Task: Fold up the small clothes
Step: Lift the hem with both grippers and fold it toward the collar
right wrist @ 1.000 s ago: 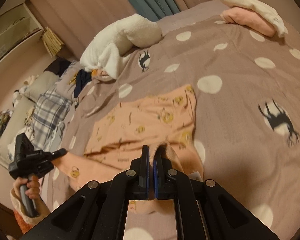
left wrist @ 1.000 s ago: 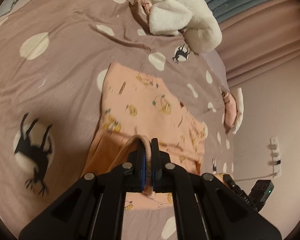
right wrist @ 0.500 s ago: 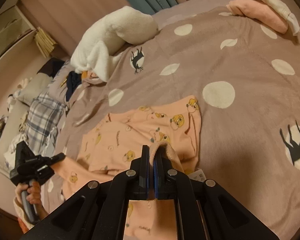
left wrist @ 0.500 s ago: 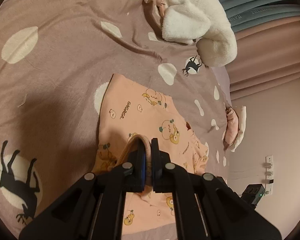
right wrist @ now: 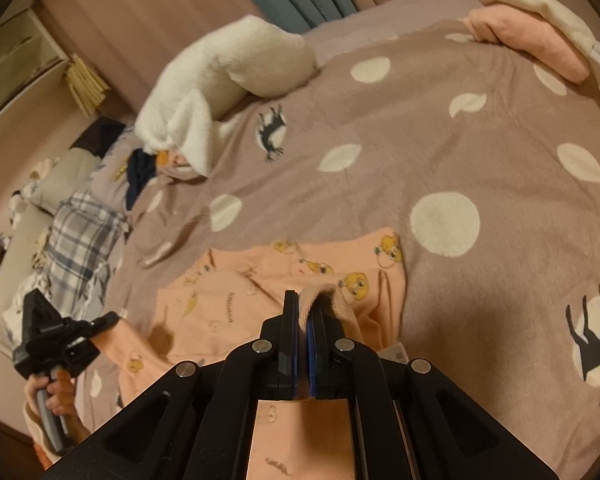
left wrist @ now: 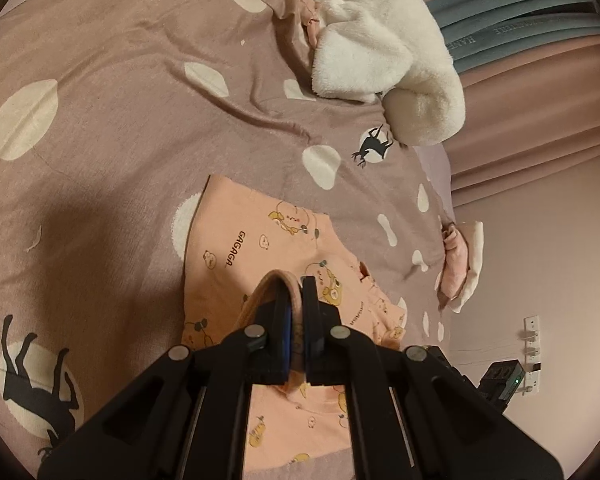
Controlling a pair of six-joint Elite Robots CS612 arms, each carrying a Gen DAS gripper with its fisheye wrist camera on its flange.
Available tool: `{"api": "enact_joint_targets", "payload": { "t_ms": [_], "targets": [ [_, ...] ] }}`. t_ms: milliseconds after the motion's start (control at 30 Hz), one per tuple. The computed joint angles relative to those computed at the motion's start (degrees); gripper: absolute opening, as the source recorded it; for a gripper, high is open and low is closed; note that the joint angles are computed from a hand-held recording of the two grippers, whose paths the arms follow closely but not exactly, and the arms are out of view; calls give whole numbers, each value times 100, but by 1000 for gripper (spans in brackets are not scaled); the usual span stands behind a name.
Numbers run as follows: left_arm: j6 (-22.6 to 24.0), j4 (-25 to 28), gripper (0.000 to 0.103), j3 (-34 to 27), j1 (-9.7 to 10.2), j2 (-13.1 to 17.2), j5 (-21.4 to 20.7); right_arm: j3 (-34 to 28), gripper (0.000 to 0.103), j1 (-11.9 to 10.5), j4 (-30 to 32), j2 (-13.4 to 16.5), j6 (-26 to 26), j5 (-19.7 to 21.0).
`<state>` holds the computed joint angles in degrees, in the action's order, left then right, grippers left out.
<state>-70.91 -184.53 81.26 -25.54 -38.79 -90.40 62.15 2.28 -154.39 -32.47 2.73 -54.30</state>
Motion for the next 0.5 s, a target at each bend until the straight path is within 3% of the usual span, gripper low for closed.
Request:
{"api": "enact_joint_targets", "payload": {
  "t_ms": [500],
  "targets": [
    [325, -807, 4, 459, -150, -355, 335, 485, 5, -93, -934, -312, 89, 430]
  ]
}}
